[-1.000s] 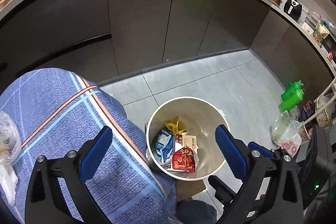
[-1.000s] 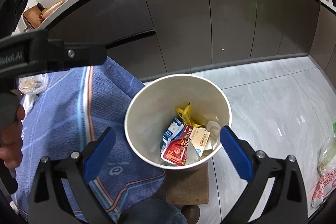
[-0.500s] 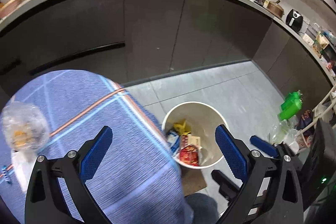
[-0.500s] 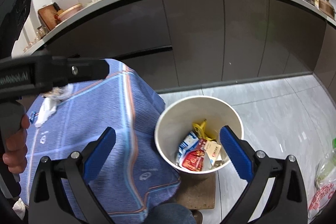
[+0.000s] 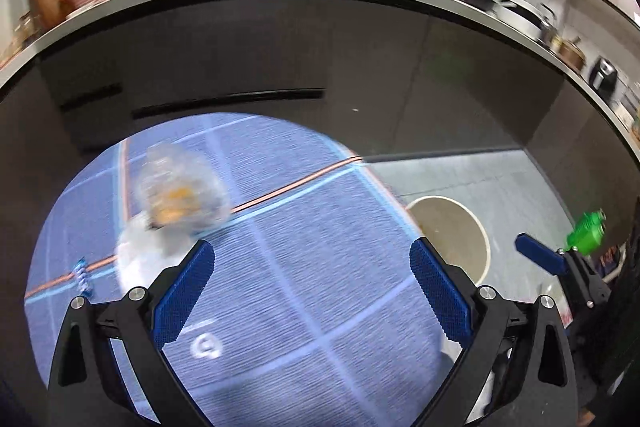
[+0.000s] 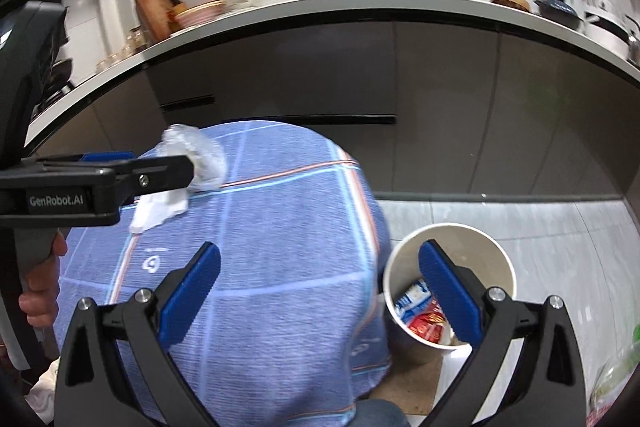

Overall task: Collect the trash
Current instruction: 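Move both tools back over the table, then grasp the clear plastic bag with the right tool while the left tool grasps the dark wrapper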

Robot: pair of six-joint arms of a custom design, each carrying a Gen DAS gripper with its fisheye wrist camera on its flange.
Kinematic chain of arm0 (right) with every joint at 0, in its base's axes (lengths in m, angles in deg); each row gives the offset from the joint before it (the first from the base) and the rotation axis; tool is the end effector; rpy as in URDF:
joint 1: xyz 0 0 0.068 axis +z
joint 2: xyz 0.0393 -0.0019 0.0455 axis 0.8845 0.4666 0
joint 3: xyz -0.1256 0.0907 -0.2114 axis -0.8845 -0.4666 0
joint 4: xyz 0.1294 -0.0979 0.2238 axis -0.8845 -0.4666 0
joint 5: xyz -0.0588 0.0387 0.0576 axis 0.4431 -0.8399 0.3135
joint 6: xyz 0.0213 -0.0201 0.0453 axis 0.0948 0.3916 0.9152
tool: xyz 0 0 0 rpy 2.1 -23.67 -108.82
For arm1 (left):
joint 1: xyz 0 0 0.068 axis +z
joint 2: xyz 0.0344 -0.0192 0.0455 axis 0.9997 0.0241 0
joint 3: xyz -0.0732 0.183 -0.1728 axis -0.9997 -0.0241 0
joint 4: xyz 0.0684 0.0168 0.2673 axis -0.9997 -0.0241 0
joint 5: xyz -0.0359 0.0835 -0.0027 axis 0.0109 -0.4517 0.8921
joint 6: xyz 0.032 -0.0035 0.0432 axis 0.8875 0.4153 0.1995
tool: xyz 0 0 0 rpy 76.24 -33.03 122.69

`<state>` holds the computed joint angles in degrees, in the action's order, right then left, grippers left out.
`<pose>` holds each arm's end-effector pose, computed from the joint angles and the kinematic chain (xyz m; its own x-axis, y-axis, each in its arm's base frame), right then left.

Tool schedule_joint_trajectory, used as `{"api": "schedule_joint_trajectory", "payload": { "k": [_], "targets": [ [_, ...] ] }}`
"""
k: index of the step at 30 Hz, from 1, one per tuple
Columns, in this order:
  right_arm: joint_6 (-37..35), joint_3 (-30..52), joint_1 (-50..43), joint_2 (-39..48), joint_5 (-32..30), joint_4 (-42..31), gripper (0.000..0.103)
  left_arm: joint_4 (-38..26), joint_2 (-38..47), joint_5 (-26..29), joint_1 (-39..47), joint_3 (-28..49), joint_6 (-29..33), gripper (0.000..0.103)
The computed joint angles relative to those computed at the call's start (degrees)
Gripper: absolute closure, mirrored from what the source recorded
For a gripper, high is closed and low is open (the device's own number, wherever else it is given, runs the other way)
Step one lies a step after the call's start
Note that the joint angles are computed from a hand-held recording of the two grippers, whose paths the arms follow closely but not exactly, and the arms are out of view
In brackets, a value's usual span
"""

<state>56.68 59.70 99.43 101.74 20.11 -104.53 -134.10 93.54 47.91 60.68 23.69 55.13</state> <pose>0.1501 0.1103 0.2923 -0.6050 -0.1786 -0.7759 -0.4275 0.8950 0.1274 0.1575 -0.0725 0.3310 -0.7463 -0.0731 -0.6616 -0.0261 0.9964 -0.0807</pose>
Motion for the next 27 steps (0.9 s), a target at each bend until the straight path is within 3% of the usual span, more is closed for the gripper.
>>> {"api": "schedule_joint_trajectory", "payload": {
  "k": [4,7,12,17,20,27],
  "targets": [
    [1.9,2.4,5.9,4.3,2.3,1.4,0.003,-2.9,-6.7,4.8,10.3,-3.3,4.1,0.009],
    [3.2,4.4,10.3,8.4,3.6,2.5,0.003,-4.9,-11.1,11.0,23.0,-5.4,10.7,0.009],
    [3.9,9.1,16.2,16.7,4.2,5.0,0.003,-7.9,-14.7,24.5,48.3,-8.0,25.5,0.009],
    [3.4,15.3,19.6,26.8,4.4,7.9,0.004,-9.7,-12.6,36.2,70.9,-9.0,40.8,0.009],
    [3.2,19.2,19.4,32.1,3.3,8.9,0.009,-10.3,-10.0,41.0,79.9,-9.3,48.1,0.009],
    [3.2,30.8,17.7,43.9,1.9,9.6,0.018,-11.5,-4.6,47.1,90.5,-8.9,58.0,0.015]
  ]
}}
